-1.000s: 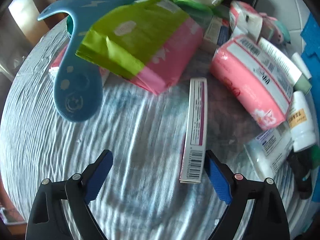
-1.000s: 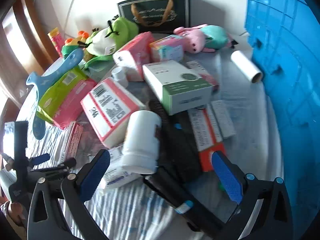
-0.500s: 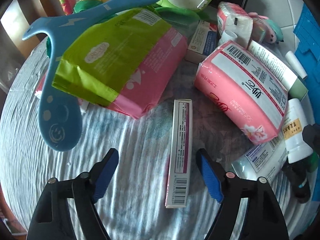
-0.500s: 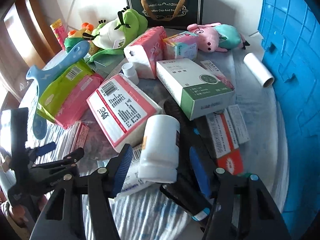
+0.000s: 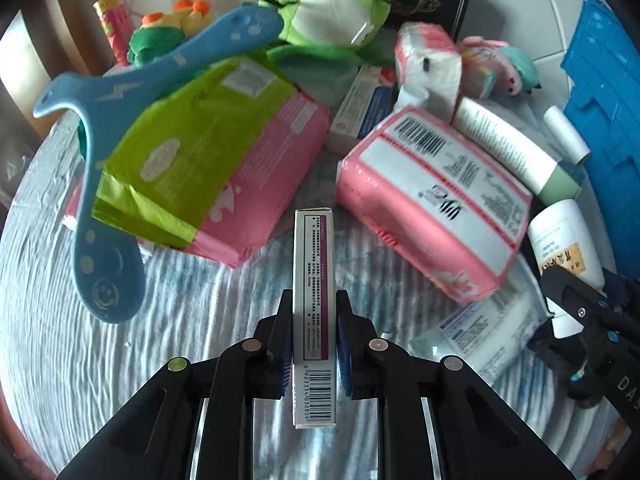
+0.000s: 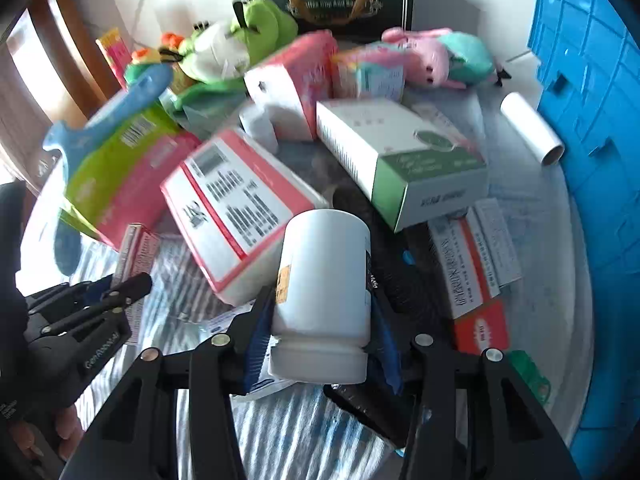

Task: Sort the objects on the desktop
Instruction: 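Lift the medicine box with left gripper while right gripper lifts the white bottle, then carry the medicine box and white bottle over the blue crate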

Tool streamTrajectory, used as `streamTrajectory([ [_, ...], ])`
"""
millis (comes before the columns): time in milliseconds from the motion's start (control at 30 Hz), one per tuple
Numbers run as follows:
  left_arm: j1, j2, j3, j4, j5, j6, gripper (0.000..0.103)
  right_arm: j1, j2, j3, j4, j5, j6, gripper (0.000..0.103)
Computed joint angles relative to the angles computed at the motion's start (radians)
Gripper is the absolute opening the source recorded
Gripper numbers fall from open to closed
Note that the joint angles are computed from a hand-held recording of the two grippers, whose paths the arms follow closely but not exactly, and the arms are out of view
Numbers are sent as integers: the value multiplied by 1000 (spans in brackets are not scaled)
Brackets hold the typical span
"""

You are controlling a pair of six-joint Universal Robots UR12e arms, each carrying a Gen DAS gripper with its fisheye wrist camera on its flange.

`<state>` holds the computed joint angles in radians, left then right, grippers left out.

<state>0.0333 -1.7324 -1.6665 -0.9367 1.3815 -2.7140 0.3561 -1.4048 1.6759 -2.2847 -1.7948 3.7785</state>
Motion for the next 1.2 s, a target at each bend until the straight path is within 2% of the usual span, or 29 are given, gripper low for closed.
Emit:
streamTrajectory([
  [233,17,58,-19,51,-73,-7,18,16,-41,7,-69,-44,-13,47],
  [400,12,124,-60,121,-99,-46,18,36,-68,-1,-119,-92,-46,47],
  [800,34,255,-95,225,-177,-121,18,86,-148,2,-232,-254,-178,47],
  [967,41,297,-107,243,-229,-117,18,116,-184,3,-255,-342,-204,47],
  [1200,62,344,-114,229,-345,-62,18,180,-219,-6,-233,-533,-155,47],
])
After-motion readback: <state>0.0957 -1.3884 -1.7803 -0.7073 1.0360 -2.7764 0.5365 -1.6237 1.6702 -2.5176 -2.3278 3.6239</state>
